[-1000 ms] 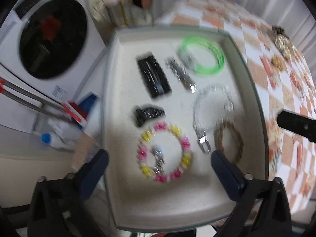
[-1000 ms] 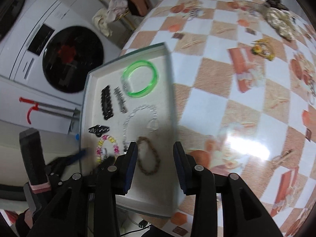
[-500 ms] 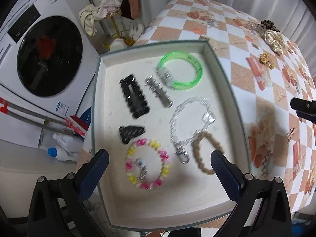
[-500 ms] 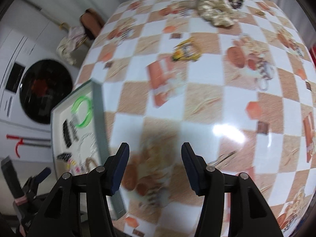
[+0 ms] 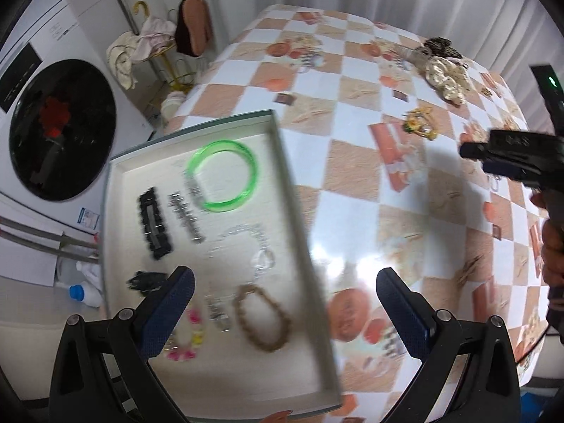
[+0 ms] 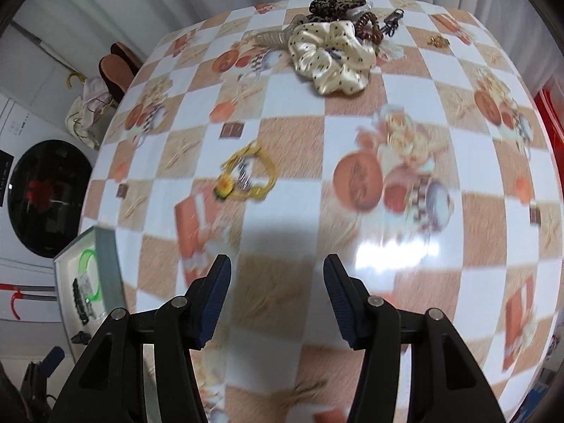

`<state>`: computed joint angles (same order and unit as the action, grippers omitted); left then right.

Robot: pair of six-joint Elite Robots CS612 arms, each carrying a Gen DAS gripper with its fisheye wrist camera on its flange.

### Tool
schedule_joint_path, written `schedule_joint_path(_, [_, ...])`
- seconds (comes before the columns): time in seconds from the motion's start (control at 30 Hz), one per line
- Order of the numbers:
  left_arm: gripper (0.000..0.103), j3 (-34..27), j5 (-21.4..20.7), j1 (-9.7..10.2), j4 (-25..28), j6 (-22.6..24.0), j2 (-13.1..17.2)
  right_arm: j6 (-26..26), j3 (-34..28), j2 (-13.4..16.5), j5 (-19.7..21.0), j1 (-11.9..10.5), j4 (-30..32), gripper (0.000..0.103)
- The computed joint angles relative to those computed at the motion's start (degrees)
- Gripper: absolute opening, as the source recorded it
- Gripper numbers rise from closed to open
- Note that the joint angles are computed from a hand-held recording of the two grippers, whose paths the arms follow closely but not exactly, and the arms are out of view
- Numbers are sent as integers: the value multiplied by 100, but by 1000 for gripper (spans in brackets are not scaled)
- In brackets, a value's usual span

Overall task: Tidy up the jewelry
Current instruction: 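Move the right tool to the yellow sunflower hair tie and grasp it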

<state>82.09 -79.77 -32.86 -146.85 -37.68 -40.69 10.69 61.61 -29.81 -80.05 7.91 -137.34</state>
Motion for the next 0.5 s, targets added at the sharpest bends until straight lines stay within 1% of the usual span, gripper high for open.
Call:
schedule_joint_path(0.07, [103,-138,-68,-38,58,20,73,-104,-154,82,23,-17,96,58])
schedule_joint_path(0.3, [103,-542,-392,-170,209,311,337,-562,-607,330,148,-61,351,58])
schedule_joint_path(0.4, [103,-629,-502,-224,192,441,412,-646,-802,444,190,-75,458,55])
schedule_joint_path(0.5, [103,-715,-557,-285,208,515,479,-788,-1050,592,163,-71,612,48])
